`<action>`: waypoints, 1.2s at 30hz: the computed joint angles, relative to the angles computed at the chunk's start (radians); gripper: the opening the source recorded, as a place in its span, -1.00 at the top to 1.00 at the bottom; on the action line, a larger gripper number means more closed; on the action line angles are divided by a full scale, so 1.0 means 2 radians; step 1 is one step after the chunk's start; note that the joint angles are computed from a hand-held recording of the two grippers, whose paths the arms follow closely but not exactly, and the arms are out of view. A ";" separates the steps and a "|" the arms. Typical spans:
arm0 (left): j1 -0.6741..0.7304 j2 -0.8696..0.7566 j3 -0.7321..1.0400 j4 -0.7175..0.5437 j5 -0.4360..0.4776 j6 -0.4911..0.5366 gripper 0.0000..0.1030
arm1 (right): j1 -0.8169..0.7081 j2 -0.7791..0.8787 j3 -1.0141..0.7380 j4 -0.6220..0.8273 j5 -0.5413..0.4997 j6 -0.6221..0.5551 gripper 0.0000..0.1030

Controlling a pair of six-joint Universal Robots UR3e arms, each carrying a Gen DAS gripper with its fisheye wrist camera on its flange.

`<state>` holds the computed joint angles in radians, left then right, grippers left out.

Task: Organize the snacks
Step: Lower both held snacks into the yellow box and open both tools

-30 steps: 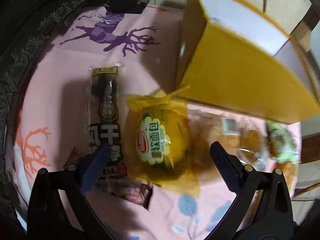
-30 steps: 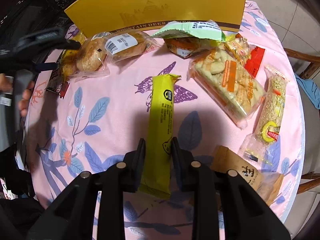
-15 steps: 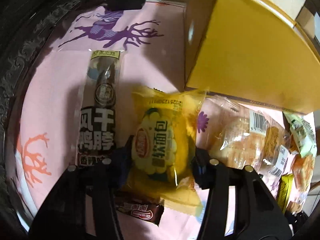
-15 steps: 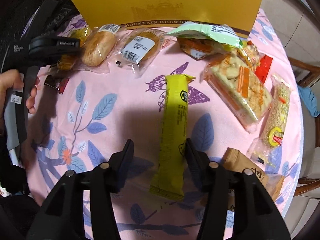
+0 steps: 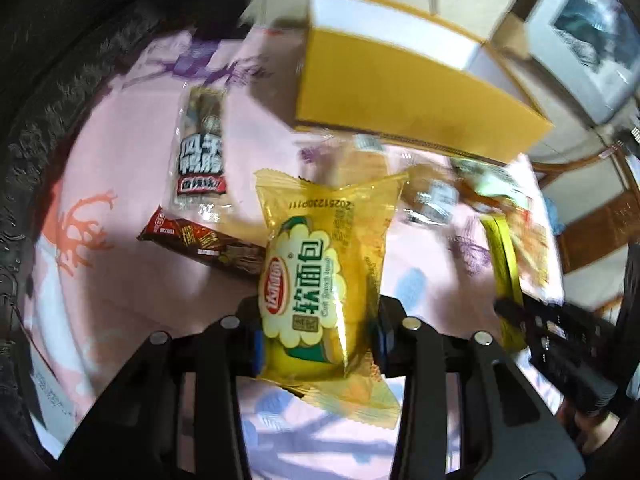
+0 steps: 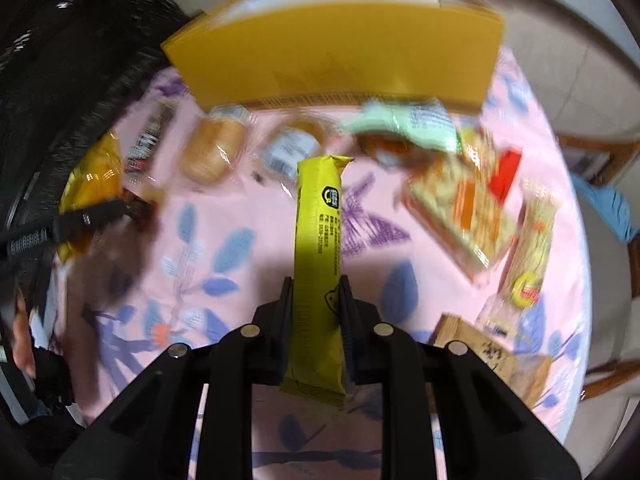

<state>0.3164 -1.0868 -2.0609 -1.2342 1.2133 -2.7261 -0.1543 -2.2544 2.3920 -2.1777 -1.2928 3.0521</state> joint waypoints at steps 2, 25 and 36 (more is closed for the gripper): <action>-0.001 0.012 0.014 -0.016 -0.007 0.006 0.25 | 0.007 -0.016 -0.026 0.016 0.003 0.000 0.58; -0.070 -0.009 0.088 -0.028 -0.022 -0.040 0.25 | -0.038 -0.090 -0.119 0.118 0.040 -0.002 0.58; -0.193 -0.325 0.393 0.066 0.053 -0.151 0.24 | -0.071 0.180 -0.275 0.002 0.072 0.043 0.58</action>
<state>-0.0688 -1.7364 -1.2749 -1.1025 1.3185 -3.0278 -0.2972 -1.8943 1.8411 -2.1728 -1.1480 3.1380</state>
